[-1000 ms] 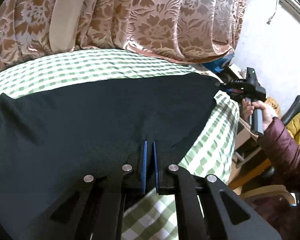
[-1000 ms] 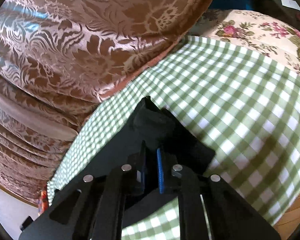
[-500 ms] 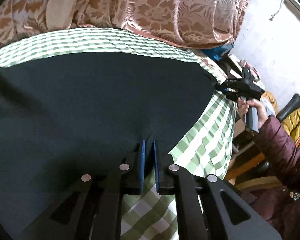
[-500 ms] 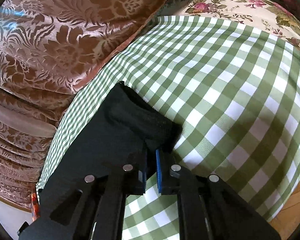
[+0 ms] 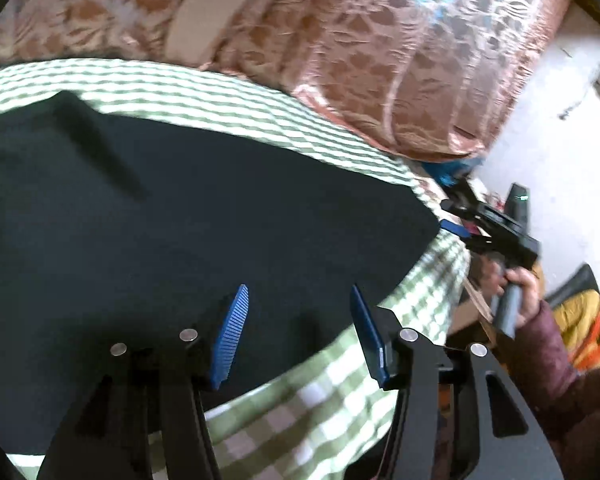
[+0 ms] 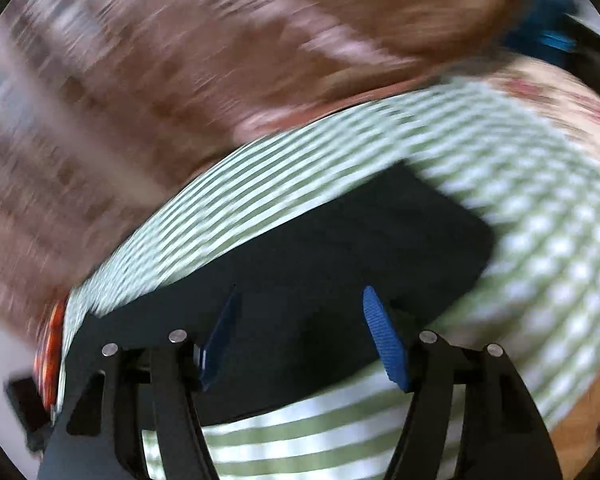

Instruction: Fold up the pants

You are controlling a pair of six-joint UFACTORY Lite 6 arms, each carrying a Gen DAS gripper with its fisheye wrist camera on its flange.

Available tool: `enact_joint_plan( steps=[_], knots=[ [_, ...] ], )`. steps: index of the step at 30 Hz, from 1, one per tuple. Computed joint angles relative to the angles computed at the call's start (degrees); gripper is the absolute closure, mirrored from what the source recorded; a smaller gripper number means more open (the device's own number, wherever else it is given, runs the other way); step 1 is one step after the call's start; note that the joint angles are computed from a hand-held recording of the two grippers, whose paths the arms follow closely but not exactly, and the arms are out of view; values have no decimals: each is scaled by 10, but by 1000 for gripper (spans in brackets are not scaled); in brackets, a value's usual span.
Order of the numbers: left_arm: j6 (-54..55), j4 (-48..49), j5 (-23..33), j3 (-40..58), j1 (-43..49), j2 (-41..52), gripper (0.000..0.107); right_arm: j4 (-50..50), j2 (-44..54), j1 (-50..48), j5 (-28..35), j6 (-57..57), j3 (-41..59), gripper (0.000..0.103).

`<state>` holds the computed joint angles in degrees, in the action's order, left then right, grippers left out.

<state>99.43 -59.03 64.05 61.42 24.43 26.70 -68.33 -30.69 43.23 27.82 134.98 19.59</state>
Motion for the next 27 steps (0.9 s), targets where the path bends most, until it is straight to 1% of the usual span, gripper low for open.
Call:
enact_joint_plan(
  steps=[2,3,4,5,6,7,8,9,10,11,13,15,17,19,22,25,26,27],
  knots=[
    [13,-11,-24,-15,4,-3,56,-114,116,14,-56,86,60,39],
    [19,-14,-40,-22,5,-6,56,-146,171,23,-74,103,94,41],
    [27,-16,-59,-27,8,-5,57,-155,231,39,-85,95,132,44],
    [39,-18,-73,-33,15,-3,60,-145,267,50,-91,77,154,46],
    [45,-18,-80,-29,22,5,67,-117,298,61,-95,45,170,46],
    [63,-24,-94,-35,31,6,72,-108,327,76,-86,38,173,51],
    [85,-34,-107,-42,37,6,75,-124,337,92,-68,54,167,51],
    [84,-35,-98,-36,45,15,76,-163,331,121,-36,94,147,51],
    [79,-33,-87,-28,55,24,76,-186,329,128,-28,121,137,51],
    [71,-34,-77,-24,64,25,76,-186,328,131,-23,124,136,51],
    [67,-38,-70,-20,80,23,76,-148,338,134,-18,91,153,49],
    [51,-34,-61,-9,101,25,76,-81,346,131,-10,17,180,47],
    [42,-33,-56,2,127,25,75,-50,337,139,7,-12,195,45],
    [29,-30,-52,32,163,37,75,-69,346,135,1,-12,225,46],
    [-11,-27,-56,101,217,74,75,-97,391,122,-30,-30,296,46],
    [-82,-32,-56,205,276,129,75,-116,472,112,-72,-54,395,46],
    [-129,-33,-54,263,304,159,75,-126,494,111,-87,-51,421,46],
    [-174,-28,-53,316,321,188,72,-141,514,109,-101,-41,443,46]
  ],
)
